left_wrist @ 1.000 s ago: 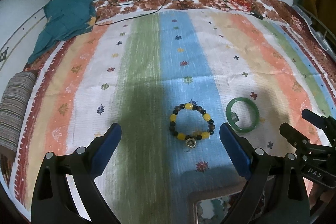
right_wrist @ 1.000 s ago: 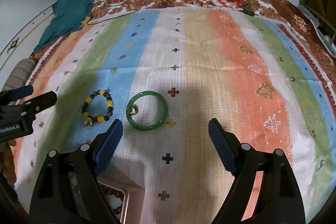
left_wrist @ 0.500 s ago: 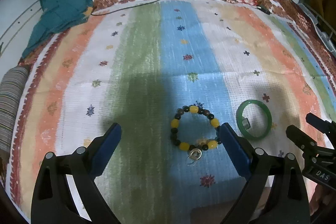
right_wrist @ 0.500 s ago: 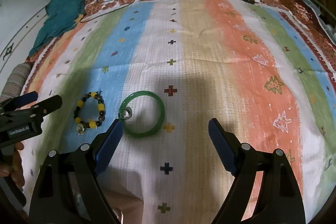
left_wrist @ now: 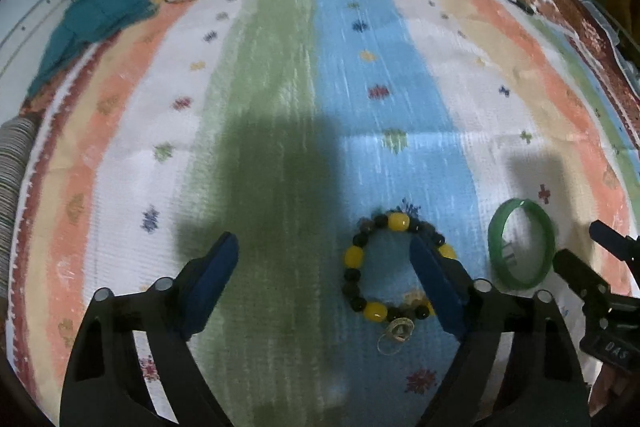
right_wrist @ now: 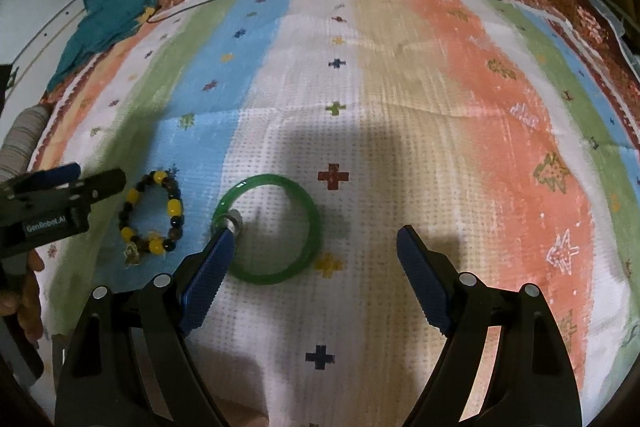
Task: Organize jewelry
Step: 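Close right tool on green bangle rim while left tool grasps yellow-black bracelet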
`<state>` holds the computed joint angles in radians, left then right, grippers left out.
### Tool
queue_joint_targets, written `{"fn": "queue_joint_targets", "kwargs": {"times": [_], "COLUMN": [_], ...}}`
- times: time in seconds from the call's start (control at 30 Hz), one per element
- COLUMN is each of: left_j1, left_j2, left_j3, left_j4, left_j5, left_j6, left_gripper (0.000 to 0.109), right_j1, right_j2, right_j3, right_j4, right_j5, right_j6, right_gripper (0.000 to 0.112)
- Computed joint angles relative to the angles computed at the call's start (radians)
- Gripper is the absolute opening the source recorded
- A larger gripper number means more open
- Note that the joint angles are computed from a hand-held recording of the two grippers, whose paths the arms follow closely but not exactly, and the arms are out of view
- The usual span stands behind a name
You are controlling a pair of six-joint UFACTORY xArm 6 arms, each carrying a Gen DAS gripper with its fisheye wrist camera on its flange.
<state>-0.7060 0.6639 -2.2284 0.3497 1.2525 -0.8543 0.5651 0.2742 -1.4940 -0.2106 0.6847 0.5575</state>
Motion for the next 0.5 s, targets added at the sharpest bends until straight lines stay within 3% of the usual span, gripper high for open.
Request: {"fn": "queue_joint_targets", "kwargs": {"times": [0.1, 0.17, 0.23, 0.33, 0.4, 0.43, 0.5], "left_j1": [-0.002, -0.002, -0.003, 0.000, -0.002, -0.001, 0.000], "left_j2": [0.027, 0.038, 0.046, 0.054, 0.025, 0.014, 0.013], "left_j3": [-0.028, -0.035, -0.040, -0.034, 0.024, 0.043, 0.043], "left_j4": [-0.011, -0.019, -0.016, -0.032, -0.022, -0.026, -0.021], "left_j5": [0.027, 0.032, 0.043, 0.049, 0.005, -0.013, -0.006], "left_j6": [0.039, 0.060, 0.067, 0.087, 0.093, 0.096, 0.079], "left_gripper": [0.082, 0.075, 0.060, 0.059, 0.054, 0.045, 0.032], "right_j1": [-0.004, -0.009, -0.016, -0.013, -0.016, -0.016, -0.016], "right_j2": [0.007, 0.010, 0.011, 0.008, 0.004, 0.003, 0.005], "right_j3": [-0.003, 0.005, 0.018, 0.031, 0.045, 0.046, 0.044], "right_j4": [-0.001, 0.019, 0.056, 0.036, 0.063, 0.073, 0.094], "right_j5": [0.022, 0.018, 0.009, -0.006, -0.030, -0.033, -0.033], "right_j6": [-0.002, -0.004, -0.015, -0.018, -0.039, -0.045, -0.062], "right_gripper": [0.069, 0.068, 0.063, 0.057, 0.047, 0.044, 0.027]}}
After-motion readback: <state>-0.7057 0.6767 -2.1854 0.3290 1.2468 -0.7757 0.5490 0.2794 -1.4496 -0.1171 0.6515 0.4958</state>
